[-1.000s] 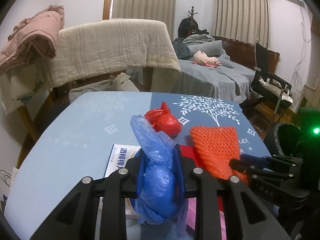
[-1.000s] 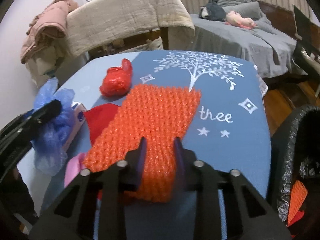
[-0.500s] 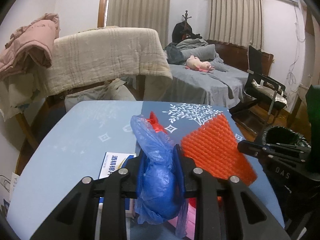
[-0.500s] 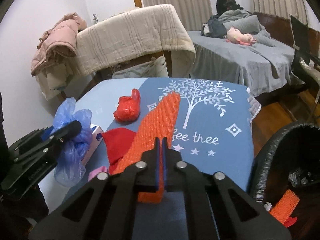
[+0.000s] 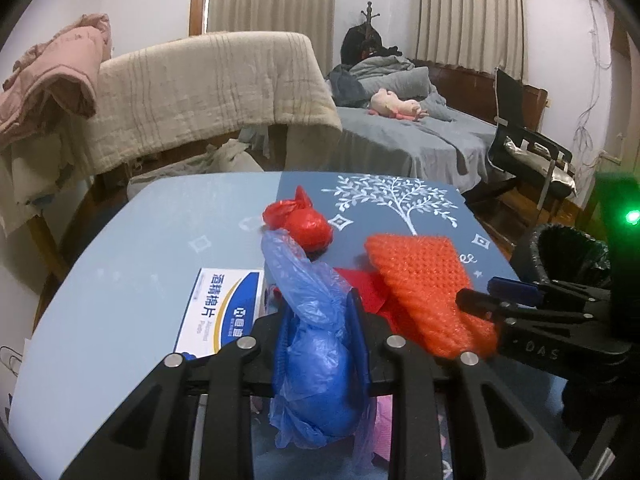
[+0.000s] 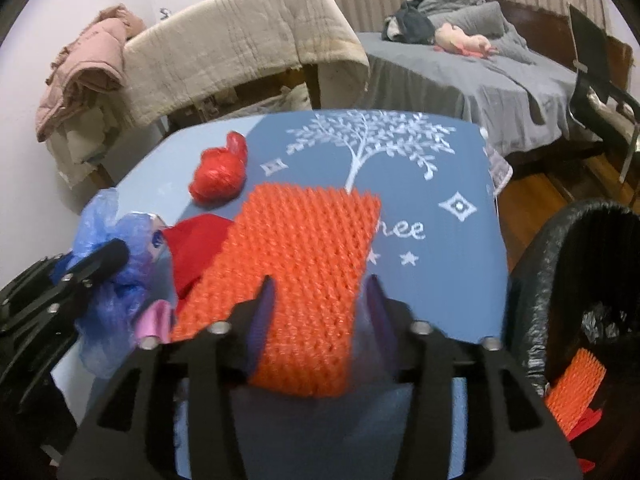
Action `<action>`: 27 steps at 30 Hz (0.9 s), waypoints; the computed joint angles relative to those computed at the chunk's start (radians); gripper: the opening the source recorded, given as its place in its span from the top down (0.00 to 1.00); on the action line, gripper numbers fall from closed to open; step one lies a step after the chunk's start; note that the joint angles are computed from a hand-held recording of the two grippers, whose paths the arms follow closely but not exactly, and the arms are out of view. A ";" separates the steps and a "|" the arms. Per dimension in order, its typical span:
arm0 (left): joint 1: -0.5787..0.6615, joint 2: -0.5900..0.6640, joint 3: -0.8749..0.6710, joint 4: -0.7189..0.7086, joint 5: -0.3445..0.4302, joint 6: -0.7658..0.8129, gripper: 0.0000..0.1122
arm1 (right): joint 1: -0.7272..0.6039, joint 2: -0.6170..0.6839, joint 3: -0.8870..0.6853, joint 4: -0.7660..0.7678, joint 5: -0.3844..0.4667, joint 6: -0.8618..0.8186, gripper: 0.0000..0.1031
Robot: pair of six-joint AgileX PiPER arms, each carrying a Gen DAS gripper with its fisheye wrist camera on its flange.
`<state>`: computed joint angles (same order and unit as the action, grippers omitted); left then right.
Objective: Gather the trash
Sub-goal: 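Carry the orange mesh pad over the bin with the right tool while the left carries the blue bag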
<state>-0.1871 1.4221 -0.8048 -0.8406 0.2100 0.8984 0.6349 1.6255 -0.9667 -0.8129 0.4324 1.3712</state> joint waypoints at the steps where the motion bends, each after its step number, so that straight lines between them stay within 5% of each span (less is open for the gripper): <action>1: 0.005 0.005 0.001 -0.030 -0.001 0.032 0.76 | -0.005 0.011 -0.002 0.003 -0.005 -0.001 0.45; 7: 0.019 0.022 -0.010 -0.085 0.007 0.090 0.76 | -0.052 0.058 -0.025 0.135 -0.056 -0.137 0.44; 9: 0.022 0.027 -0.016 -0.084 0.011 0.086 0.76 | -0.071 0.055 -0.016 0.221 -0.118 -0.245 0.68; 10: 0.020 0.027 -0.018 -0.075 0.011 0.076 0.76 | -0.071 0.051 -0.017 0.232 -0.121 -0.269 0.72; 11: 0.020 0.027 -0.019 -0.075 0.011 0.076 0.76 | -0.061 0.045 -0.022 0.203 -0.101 -0.254 0.88; 18: 0.016 0.001 -0.025 -0.088 0.023 0.087 0.76 | -0.015 -0.071 -0.002 0.053 -0.045 -0.139 0.89; 27: -0.081 -0.088 -0.057 0.173 0.031 -0.214 0.76 | 0.045 -0.271 0.031 -0.053 0.111 -0.044 0.89</action>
